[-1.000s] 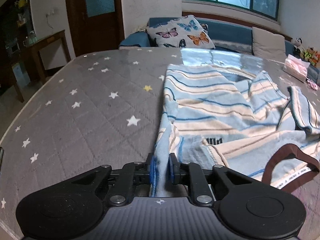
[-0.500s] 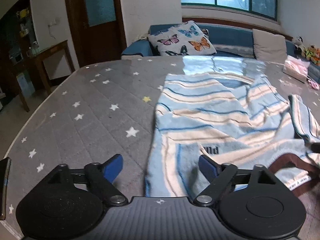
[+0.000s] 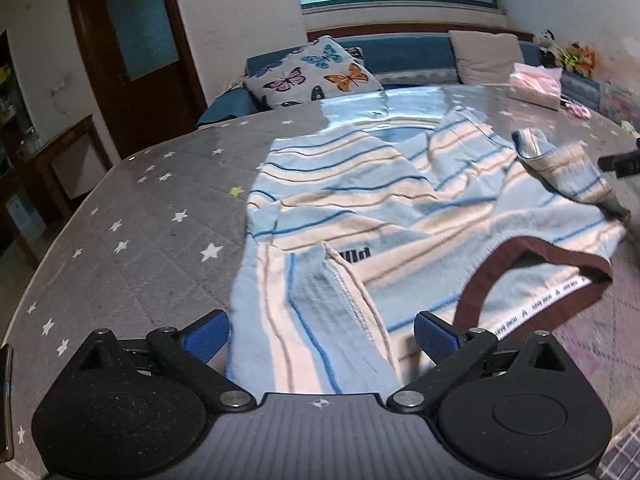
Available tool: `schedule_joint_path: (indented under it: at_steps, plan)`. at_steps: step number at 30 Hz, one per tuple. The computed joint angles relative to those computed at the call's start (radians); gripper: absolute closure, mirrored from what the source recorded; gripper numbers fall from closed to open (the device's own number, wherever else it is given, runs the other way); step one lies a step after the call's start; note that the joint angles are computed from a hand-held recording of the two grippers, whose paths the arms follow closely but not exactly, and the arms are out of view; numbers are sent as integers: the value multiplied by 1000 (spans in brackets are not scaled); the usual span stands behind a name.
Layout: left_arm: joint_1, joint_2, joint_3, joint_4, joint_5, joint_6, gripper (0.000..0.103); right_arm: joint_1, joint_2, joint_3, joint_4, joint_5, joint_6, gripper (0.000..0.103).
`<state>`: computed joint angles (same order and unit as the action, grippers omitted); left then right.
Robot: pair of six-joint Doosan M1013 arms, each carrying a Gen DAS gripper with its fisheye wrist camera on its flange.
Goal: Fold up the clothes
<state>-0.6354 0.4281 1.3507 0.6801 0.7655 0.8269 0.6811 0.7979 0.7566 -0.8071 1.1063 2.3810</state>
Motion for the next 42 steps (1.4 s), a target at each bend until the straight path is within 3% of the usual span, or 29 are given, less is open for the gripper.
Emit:
schedule_joint_path:
  at_steps: [2,5,7,8,10,11,13,16,19,26,29,31,33,35,36,40,42]
  plan:
    - [-3,2,2,0,2,13,8,-5,-17,29,-4,8,37,4]
    - [-3,6,-1,-6,3,30,18,-3,-56,93,-3,-56,41,2]
    - [-2,8,-3,-8,5,36,31,1,-66,107,19,-101,23,1]
    - [-1,9,-4,-11,8,39,33,2,-72,113,35,-129,9,1]
    - [1,8,-2,-14,10,43,53,7,-72,110,55,-168,-16,1]
    - [1,8,-2,-10,13,46,55,10,-72,109,62,-187,-28,1]
    - [1,4,6,7,9,46,70,15,-73,108,96,-228,-70,0]
    - [4,-4,16,38,6,16,86,26,-69,99,145,-260,-158,0]
    - [10,-15,24,85,10,-53,92,35,-61,86,196,-279,-245,0]
    - [19,-42,45,119,-10,-94,93,45,-30,49,272,-251,-377,1]
    - [22,-54,57,67,-54,-52,91,46,-15,27,276,-223,-395,9]
    - [17,-58,63,28,-84,0,80,47,-9,18,268,-212,-393,13]
    - [11,-53,58,-24,-99,64,71,45,-7,13,274,-209,-395,21]
    - [6,-40,48,-67,-97,120,65,42,-7,12,286,-212,-388,45]
    - [4,-33,41,-83,-91,141,62,39,-7,10,298,-212,-389,48]
    - [3,-12,27,-119,-53,179,62,30,-16,20,330,-227,-380,78]
    - [13,-17,35,-147,-72,187,65,27,-22,30,319,-235,-351,93]
